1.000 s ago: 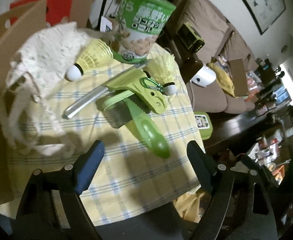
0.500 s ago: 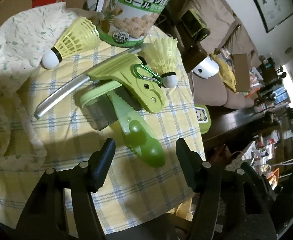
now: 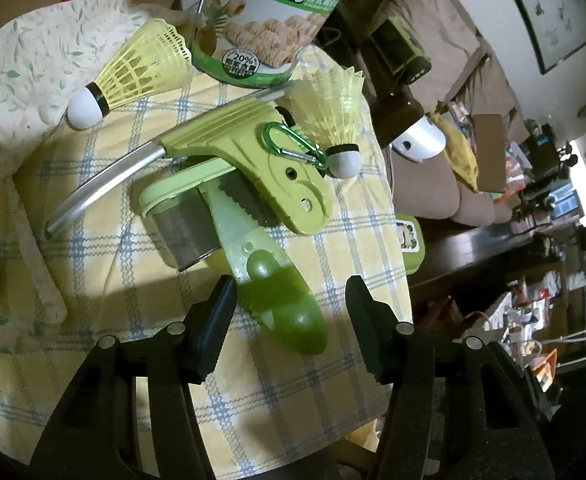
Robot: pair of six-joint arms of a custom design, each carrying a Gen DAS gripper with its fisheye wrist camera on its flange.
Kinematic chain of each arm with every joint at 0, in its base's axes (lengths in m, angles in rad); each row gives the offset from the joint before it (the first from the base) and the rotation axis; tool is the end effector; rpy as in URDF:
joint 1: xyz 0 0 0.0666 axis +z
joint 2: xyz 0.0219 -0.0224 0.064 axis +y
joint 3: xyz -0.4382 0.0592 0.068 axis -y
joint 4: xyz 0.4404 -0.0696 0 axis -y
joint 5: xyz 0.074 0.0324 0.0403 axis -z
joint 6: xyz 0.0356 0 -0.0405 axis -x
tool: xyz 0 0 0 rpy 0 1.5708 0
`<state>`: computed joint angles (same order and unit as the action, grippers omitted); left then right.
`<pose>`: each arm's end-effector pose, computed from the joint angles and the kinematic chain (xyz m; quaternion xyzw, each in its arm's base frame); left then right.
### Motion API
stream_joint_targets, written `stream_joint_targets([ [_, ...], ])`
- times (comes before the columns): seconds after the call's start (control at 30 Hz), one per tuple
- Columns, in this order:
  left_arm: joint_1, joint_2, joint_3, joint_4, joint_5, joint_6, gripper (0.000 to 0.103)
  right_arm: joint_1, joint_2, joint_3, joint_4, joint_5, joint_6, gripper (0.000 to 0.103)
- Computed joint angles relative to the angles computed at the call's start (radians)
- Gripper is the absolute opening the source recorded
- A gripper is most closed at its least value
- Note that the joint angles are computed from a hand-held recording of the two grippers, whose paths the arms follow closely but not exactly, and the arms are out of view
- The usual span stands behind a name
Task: Organize objects
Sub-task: 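Close the left tool on the handle of the green plastic paddle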
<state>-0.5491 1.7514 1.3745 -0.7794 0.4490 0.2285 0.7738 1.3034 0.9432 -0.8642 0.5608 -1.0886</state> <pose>0.5202 -0.3369 0.2902 0.1975 0.9345 -0.2776 0.1030 0.3132 0.2790 0.3179 0.1955 0.9274 -0.0298 0.3176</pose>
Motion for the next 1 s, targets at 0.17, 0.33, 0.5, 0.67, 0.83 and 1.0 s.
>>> stream_joint_targets([
  [0.17, -0.006, 0.003, -0.003, 0.006, -0.009, 0.016, 0.030, -0.002, 0.002, -0.001, 0.001, -0.004, -0.001, 0.103],
  [0.33, -0.005, -0.005, -0.016, 0.018, -0.019, 0.036, 0.015, -0.014, 0.009, 0.002, 0.003, -0.013, 0.010, 0.103],
  [0.5, -0.005, -0.026, -0.034, 0.042, -0.014, 0.039, 0.009, -0.037, 0.016, -0.010, 0.064, -0.035, 0.060, 0.103],
  [0.67, -0.002, -0.038, -0.038, 0.035, 0.002, 0.034, 0.006, -0.057, 0.051, -0.008, 0.187, -0.120, 0.177, 0.102],
  [0.83, 0.001, -0.047, -0.048, 0.030, -0.003, 0.025, 0.006, -0.055, 0.086, -0.009, 0.328, -0.214, 0.259, 0.092],
  [1.0, 0.008, -0.055, -0.059, 0.026, -0.004, 0.021, 0.006, -0.049, 0.141, 0.026, 0.339, -0.249, 0.302, 0.073],
])
